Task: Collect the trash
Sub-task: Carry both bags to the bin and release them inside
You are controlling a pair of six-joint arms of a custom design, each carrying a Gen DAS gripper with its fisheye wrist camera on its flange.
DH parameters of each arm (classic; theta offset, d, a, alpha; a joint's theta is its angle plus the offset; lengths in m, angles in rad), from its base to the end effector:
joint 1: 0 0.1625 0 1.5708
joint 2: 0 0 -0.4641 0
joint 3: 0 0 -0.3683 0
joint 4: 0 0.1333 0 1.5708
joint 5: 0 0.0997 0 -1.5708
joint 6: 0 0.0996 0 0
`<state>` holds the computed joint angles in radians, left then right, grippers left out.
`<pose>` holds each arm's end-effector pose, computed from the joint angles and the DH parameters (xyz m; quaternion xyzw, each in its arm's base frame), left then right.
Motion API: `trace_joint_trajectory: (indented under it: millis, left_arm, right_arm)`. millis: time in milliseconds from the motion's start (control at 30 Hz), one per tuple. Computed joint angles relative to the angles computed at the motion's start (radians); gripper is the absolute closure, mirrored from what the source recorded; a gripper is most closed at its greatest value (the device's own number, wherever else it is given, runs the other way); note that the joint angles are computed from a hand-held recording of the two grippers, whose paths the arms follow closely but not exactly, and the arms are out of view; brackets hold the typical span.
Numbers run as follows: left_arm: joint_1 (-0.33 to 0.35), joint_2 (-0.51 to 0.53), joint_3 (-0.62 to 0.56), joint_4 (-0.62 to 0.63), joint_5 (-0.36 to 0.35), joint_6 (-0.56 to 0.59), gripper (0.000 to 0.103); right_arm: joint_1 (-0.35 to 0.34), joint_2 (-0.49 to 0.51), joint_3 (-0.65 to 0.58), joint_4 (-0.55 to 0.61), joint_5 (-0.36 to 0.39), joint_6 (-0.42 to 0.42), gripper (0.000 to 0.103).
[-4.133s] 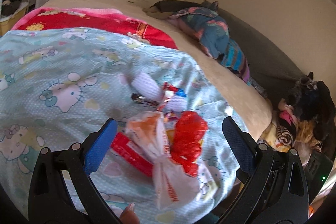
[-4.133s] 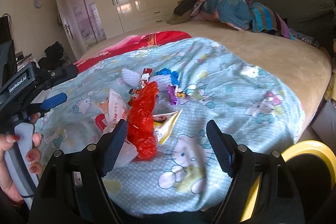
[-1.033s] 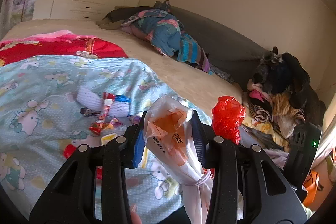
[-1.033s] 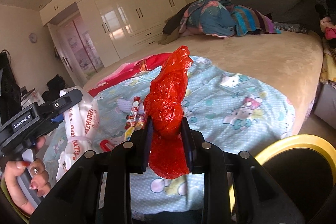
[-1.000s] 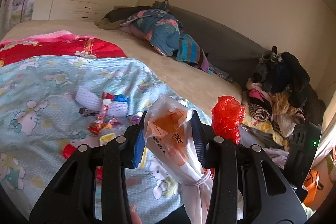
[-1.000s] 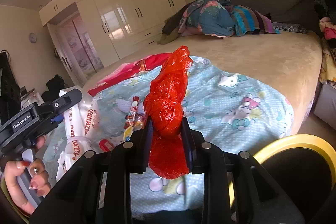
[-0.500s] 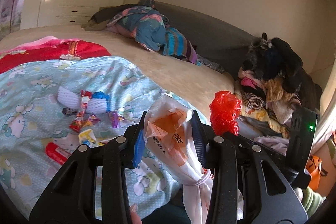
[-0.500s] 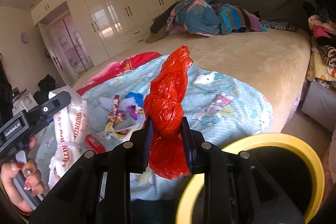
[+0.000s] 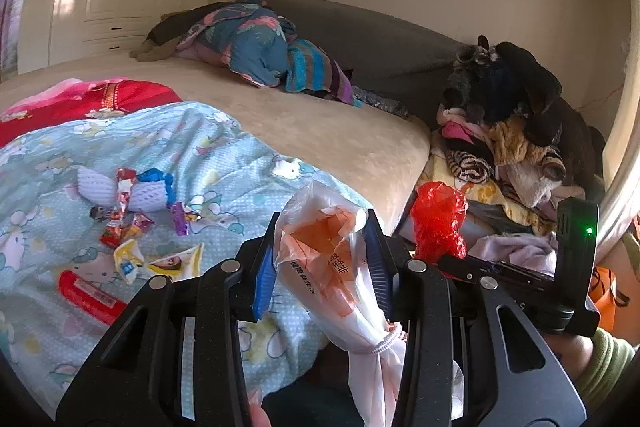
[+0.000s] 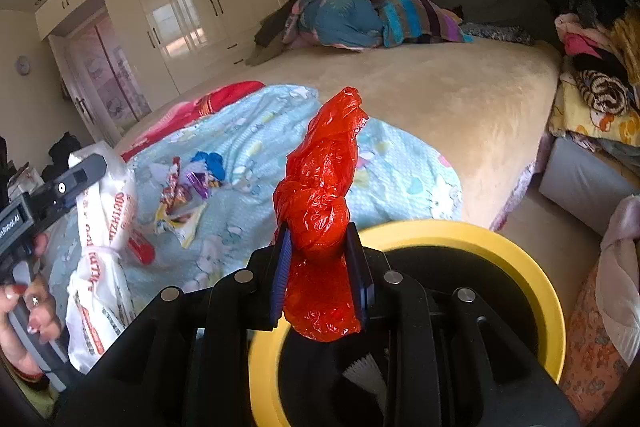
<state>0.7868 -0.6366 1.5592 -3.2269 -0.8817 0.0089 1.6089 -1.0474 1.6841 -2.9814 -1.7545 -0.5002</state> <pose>-0.3699 -0.6494 0.1544 0.2276 0.8573 -0.4316 0.1644 0.1405 -0.6630 0.3451 0.2118 -0.8982 0.3463 0.1687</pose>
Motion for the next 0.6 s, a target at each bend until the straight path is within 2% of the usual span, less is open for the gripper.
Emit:
trace_joint_trajectory:
  millis: [367,600]
  left_arm:
    - [-0.014,0.052,-0.036,0.031,-0.001,0.026,0.070]
    - [-0.022,0.099,-0.068,0.061,-0.014,0.039,0.070]
  right_arm:
    - [-0.061,-0.068,0.049,0.024,-0.022,0.007,0.078]
    - [-0.089,-0.096,0.040,0.088,-0.015,0.025,0.077]
